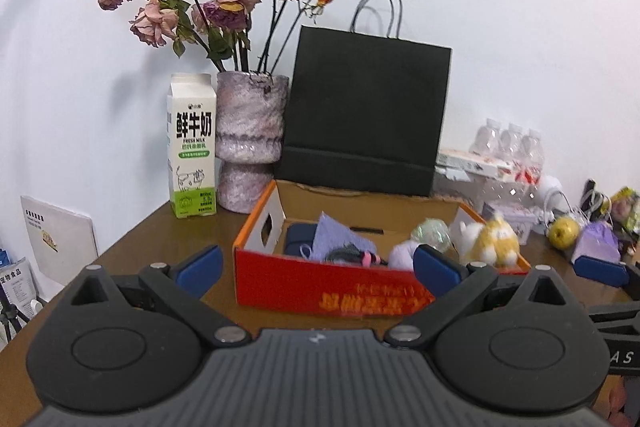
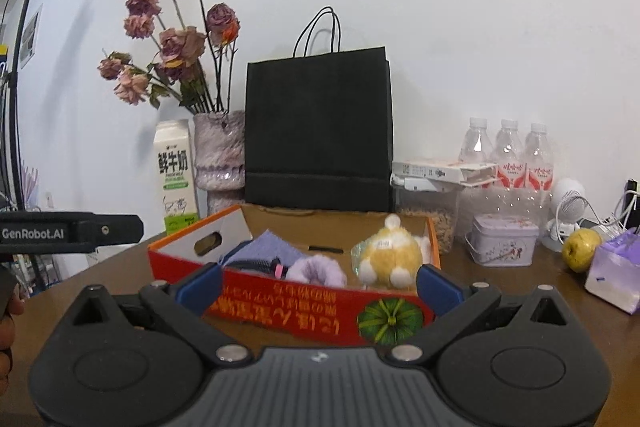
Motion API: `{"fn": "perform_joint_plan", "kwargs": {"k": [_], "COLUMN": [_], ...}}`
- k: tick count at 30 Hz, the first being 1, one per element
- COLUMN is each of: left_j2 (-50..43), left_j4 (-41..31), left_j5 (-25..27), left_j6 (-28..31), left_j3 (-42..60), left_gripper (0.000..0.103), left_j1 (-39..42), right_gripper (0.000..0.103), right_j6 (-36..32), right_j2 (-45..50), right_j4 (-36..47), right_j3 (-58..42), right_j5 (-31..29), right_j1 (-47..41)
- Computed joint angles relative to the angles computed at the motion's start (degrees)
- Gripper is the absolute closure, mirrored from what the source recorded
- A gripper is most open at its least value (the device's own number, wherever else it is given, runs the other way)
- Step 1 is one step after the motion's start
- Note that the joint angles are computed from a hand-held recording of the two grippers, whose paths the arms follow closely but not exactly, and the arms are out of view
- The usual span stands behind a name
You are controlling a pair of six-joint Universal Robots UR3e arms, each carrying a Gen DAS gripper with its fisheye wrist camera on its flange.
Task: Organize objects
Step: 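Withdraw both open tools from the box toward the red rose and white cloth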
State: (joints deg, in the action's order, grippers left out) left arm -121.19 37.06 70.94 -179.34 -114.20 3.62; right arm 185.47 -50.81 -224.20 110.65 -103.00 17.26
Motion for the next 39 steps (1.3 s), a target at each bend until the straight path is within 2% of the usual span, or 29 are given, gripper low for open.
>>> {"fn": "perform_joint_plan", "kwargs": {"k": [3,12,23,31,39], "left_j2": [1.30,4.34,6.81,6.07,-0.07], "left_j4": [2.53,3.25,-0.35,-3.89,-15.59], "left_j5": [-0.70,-4.66,-4.51,0.39,8.33], "left_j6": [1.04,6.03,9.92,9.72,6.32], "left_j3": [-4.71,-15.90,-22.89,-19.98,-4.24], "left_gripper": [0.000,0.000,0.000,0.000,0.000], "left_j1": [0.75,3.64,5.25,1.42,-4.72], "right_gripper": [0.000,0.000,0.000,0.000,0.000], "right_j6": [0.36,1.76,5.21,10.15,11.14], "right_j2": [-0.92,-3.25,-5.41,-7.50,-7.09], "right_j4": [-1.11,-2.45,-3.33,-3.03,-1.68], "right_j3": [3.33,11.02,18.55,24.11,23.97], "right_j5": [-1.12,-5.05,-9.90,-11.64,-10.35], "right_j1": [1.31,5.12,8.68,7.38,6.23]}}
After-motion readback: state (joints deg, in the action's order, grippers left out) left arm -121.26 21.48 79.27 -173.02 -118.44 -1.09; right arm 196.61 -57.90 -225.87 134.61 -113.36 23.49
